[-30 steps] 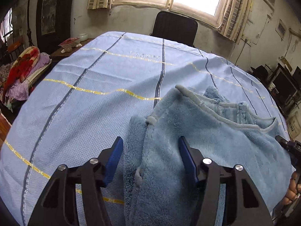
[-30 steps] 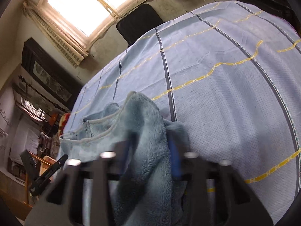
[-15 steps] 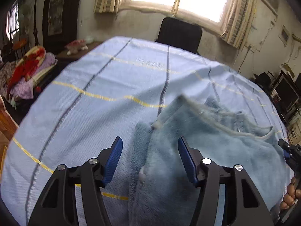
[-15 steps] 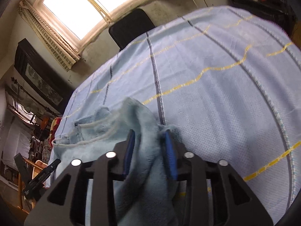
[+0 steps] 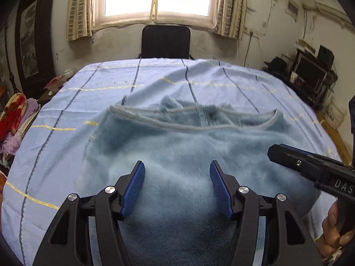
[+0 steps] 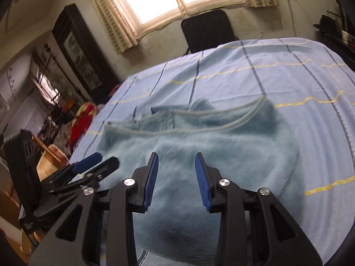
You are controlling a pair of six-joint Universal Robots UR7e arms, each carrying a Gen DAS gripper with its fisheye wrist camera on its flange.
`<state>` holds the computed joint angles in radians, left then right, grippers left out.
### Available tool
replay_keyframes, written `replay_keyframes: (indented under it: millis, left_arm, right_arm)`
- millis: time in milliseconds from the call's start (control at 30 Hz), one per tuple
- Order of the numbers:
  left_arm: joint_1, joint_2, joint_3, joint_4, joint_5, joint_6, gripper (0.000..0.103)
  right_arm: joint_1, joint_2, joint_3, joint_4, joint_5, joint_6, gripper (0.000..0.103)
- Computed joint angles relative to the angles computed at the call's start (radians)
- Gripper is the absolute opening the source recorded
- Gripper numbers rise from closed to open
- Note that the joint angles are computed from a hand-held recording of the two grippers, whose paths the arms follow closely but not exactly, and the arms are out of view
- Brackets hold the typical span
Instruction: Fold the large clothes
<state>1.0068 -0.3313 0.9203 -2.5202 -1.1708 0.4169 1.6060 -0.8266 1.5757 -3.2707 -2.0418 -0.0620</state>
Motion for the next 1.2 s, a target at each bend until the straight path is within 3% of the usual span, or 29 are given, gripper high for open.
replay_keyframes:
  millis: [133, 300, 700, 867, 1200]
  left_arm:
    - [0.011, 0.035, -0.020, -0.005, 0.041, 0.038, 0.065]
    - [-0.002, 0.037, 0.030, -0.100, 0.098, 0.106, 0.066]
    - [-0.011, -0.004, 0.087, -0.148, 0.067, 0.101, 0.065]
    - [-0.024, -0.022, 0.138, -0.247, 0.065, 0.142, 0.065]
    - [-0.036, -0.052, 0.171, -0.290, 0.067, 0.155, 0.065]
  right_arm:
    - [-0.021, 0.016, -0.013, 0.081, 0.004, 0.049, 0.033]
    - [-0.033, 0.023, 0.001, 0.046, 0.029, -0.003, 0.033]
    - [-0.025, 0.015, -0.006, 0.079, 0.010, 0.016, 0.033]
    - [-0.006, 0.008, -0.007, 0.092, -0.009, 0.021, 0.042]
    - [0.039, -0.009, 0.007, 0.055, -0.053, -0.008, 0.043]
